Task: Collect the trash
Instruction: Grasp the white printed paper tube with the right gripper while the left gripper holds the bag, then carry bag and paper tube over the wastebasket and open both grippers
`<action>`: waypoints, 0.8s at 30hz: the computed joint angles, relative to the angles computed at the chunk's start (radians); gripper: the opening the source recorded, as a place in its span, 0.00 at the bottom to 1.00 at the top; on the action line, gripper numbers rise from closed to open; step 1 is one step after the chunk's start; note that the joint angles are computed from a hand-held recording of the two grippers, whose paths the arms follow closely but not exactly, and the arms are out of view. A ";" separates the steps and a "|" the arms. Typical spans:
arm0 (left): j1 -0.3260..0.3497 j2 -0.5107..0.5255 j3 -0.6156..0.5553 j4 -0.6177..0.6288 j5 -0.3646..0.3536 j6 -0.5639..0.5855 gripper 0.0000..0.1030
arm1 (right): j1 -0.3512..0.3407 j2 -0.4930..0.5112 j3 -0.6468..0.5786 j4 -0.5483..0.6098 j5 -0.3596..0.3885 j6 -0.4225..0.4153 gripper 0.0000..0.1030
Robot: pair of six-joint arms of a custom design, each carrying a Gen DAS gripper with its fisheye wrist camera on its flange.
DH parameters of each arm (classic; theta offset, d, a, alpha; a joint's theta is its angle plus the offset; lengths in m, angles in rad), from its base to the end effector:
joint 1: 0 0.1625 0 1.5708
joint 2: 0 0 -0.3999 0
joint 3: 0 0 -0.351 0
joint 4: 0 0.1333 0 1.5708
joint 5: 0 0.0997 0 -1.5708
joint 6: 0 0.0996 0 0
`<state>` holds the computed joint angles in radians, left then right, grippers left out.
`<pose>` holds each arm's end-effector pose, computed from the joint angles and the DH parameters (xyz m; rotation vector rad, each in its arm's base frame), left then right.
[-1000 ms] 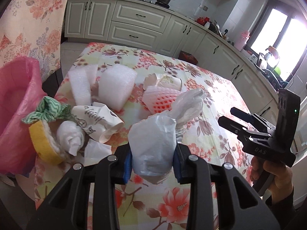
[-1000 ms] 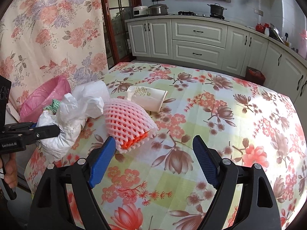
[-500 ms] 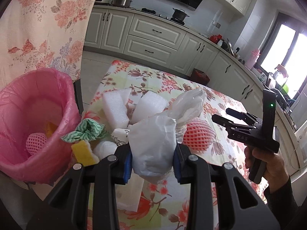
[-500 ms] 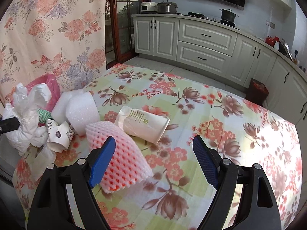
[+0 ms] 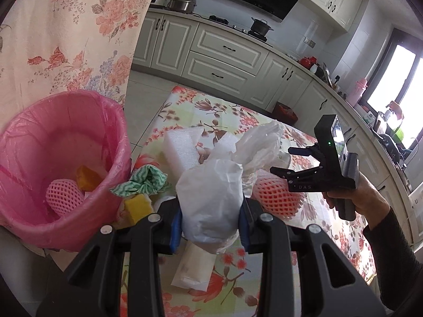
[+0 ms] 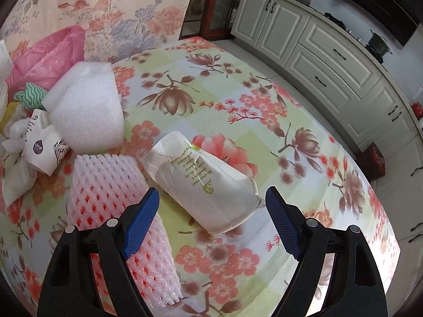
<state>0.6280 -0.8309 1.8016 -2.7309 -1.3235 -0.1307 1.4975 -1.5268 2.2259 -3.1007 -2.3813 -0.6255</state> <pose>-0.3799 -0.4707 0.0921 1.1504 2.7653 -0.4348 0.0314 -0.4076 0.3635 0.1869 -2.0926 0.5523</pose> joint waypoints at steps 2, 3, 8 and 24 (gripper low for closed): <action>0.001 -0.003 0.002 -0.004 0.002 -0.001 0.32 | -0.005 -0.007 -0.015 0.051 0.016 0.013 0.71; -0.001 -0.008 0.010 -0.009 0.004 -0.005 0.32 | -0.006 -0.007 -0.022 0.075 0.019 0.019 0.65; 0.001 -0.016 0.014 -0.017 0.009 -0.011 0.32 | -0.003 0.001 -0.040 0.149 0.019 0.040 0.59; 0.008 -0.030 0.016 -0.034 0.031 -0.019 0.32 | -0.016 -0.063 0.005 0.160 0.075 0.160 0.34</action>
<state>0.6363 -0.8611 1.8174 -2.7645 -1.2923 -0.1500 1.4820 -1.5902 2.2311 -2.9410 -2.3064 -0.4659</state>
